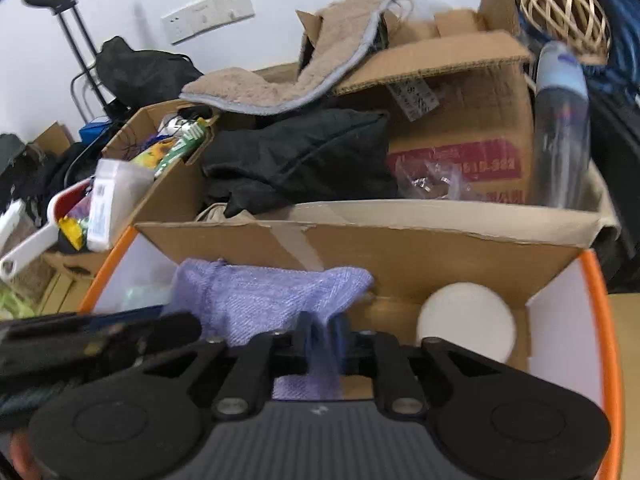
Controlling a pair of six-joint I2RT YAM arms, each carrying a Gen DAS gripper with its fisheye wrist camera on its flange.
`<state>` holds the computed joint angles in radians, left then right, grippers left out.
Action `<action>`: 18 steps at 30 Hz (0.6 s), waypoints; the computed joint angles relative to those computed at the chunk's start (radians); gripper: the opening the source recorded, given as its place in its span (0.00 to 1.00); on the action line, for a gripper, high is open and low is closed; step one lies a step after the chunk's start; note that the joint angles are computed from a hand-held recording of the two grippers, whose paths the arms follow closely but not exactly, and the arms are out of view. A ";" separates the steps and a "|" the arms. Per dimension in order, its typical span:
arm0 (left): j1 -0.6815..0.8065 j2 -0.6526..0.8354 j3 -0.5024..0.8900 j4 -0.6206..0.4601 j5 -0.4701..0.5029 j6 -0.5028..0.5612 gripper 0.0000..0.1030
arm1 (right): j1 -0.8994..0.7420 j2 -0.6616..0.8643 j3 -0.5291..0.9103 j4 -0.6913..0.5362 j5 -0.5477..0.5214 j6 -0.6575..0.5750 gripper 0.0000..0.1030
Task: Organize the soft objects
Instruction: 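Carry the purple sachet into the cardboard box and release it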
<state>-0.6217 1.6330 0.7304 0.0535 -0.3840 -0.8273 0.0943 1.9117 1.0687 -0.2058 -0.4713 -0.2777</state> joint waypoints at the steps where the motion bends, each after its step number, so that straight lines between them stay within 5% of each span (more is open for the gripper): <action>1: -0.012 -0.020 -0.006 -0.020 -0.019 0.010 0.57 | 0.006 0.004 0.006 -0.006 0.009 -0.006 0.14; 5: -0.052 -0.101 -0.004 -0.106 -0.067 0.025 0.63 | -0.004 -0.063 -0.043 0.044 0.049 0.006 0.23; 8: -0.113 -0.188 0.016 -0.213 -0.130 0.018 0.63 | -0.048 -0.132 -0.030 -0.044 0.009 -0.011 0.26; 12: -0.245 -0.305 0.102 -0.452 -0.279 -0.046 0.65 | -0.131 -0.321 -0.056 -0.163 -0.034 -0.080 0.30; 14: -0.339 -0.358 0.161 -0.602 -0.387 -0.113 0.74 | -0.194 -0.422 -0.053 -0.256 -0.077 -0.135 0.33; 18: -0.550 -0.360 0.316 -0.961 -0.587 -0.351 0.76 | -0.339 -0.572 -0.038 -0.418 -0.176 -0.253 0.52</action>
